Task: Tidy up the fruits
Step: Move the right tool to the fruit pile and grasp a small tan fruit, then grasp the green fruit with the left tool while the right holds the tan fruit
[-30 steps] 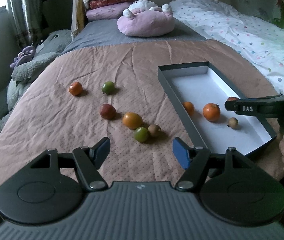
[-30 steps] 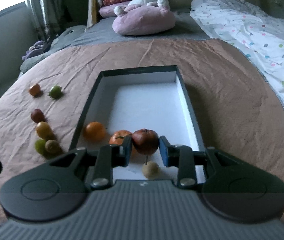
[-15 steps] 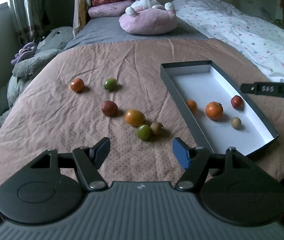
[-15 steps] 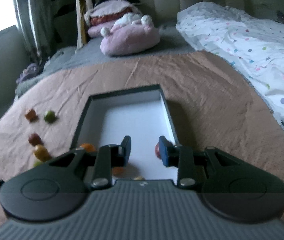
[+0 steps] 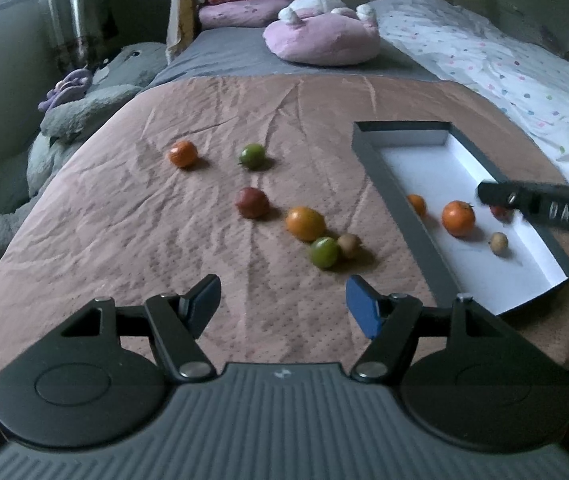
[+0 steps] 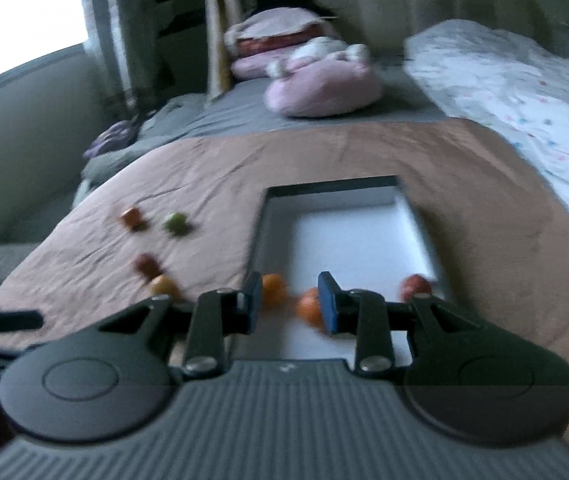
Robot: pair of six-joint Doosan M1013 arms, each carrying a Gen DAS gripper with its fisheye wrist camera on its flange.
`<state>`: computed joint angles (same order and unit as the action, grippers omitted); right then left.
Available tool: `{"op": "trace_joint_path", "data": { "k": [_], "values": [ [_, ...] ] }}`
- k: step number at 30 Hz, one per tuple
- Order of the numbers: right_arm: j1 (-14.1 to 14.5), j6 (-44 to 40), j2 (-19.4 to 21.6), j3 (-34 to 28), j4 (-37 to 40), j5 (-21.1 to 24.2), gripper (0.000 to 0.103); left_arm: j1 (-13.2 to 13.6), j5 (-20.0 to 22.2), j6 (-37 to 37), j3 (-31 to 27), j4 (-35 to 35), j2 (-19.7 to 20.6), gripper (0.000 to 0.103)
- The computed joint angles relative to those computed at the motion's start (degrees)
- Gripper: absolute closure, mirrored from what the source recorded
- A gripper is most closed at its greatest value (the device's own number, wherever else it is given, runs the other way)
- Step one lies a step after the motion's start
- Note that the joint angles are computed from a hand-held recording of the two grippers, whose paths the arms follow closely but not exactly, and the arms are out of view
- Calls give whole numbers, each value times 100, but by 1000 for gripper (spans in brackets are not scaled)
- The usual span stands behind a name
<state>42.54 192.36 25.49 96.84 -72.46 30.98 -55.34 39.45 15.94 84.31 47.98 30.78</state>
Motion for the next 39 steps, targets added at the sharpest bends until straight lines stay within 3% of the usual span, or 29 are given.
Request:
{"op": "trace_joint_path", "data": {
  "k": [8,20,27,32,34,39],
  "values": [
    [68,-1782,416,-537,1151,-483,70,80,-25,-242,164,97,-77,29],
    [-21,-3867,1018,-1331,2683,79,71,205,-64,-288,286,-2,-79,29],
    [-59,-4209,1137,-1499,2828,93,73,227,-64,-213,260,-76,-43,29],
    [-144,-4215,1145,-1498,3074,-131,73,212,-62,-155,230,-88,-21,29],
    [-146,-4377,1127,-1469,3118,-233,79,201,-58,-145,223,-66,-18,29],
    [-141,-4078,1034,-1327,2972,-318,79,194,-34,-155,212,-38,-4,29]
  ]
}}
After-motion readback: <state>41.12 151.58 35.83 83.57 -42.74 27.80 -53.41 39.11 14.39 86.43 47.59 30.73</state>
